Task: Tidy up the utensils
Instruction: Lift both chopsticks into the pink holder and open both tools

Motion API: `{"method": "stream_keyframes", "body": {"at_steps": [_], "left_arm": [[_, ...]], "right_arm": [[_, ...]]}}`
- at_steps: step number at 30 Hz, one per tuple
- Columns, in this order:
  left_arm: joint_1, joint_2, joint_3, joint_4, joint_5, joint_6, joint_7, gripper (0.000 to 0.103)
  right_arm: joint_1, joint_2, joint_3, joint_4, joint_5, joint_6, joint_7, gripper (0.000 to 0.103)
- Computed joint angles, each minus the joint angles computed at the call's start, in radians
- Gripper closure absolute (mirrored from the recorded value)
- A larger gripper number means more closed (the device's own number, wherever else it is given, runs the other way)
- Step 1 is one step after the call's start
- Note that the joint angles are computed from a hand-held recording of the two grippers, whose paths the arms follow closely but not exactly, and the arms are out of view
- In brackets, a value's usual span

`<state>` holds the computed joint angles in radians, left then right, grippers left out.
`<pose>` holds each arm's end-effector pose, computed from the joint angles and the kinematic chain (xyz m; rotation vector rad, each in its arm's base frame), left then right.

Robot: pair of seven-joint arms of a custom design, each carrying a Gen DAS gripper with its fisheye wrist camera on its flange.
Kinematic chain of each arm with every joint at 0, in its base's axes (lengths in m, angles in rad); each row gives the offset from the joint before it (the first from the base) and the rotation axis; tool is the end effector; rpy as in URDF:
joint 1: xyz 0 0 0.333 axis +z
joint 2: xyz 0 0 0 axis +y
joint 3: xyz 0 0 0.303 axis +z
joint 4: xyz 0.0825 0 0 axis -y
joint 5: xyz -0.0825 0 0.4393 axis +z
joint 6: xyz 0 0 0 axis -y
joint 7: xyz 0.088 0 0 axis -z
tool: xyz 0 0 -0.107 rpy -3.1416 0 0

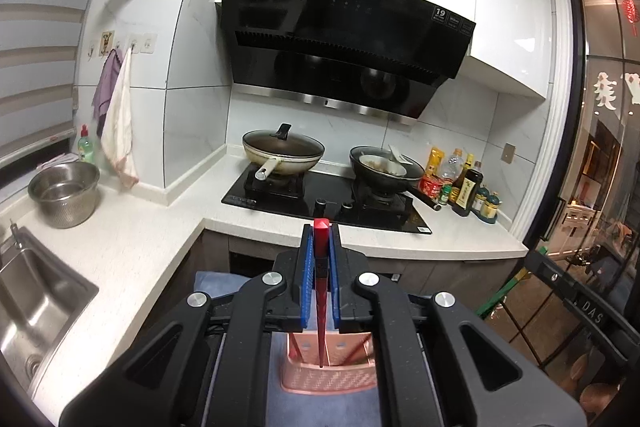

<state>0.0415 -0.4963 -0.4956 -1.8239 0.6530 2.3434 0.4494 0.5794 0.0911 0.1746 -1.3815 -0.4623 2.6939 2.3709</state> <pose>0.4178 -0.2881 0.8104 -1.6840 1.1545 -1.0476 0.4831 0.4632 0.7961 -1.4847 1.1876 -0.4678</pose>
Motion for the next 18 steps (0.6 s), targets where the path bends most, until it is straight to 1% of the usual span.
{"method": "stream_keyframes", "body": {"at_steps": [3, 7, 11, 18], "left_arm": [[0.012, 0.044, -0.005, 0.020, 0.020, 0.004, -0.007, 0.096], [-0.001, 0.090, 0.006, 0.032, 0.047, -0.006, -0.011, 0.096], [-0.031, 0.125, 0.035, 0.028, 0.059, -0.008, -0.021, 0.096], [-0.085, 0.166, 0.081, 0.013, 0.043, -0.004, -0.017, 0.096]], "right_arm": [[0.013, 0.092, -0.004, 0.114, -0.007, -0.034, -0.025, 0.096], [0.041, 0.193, -0.023, 0.222, 0.024, -0.083, -0.074, 0.096], [0.065, 0.255, -0.041, 0.271, 0.056, -0.120, -0.118, 0.096], [0.086, 0.300, -0.057, 0.290, 0.097, -0.145, -0.155, 0.096]]}}
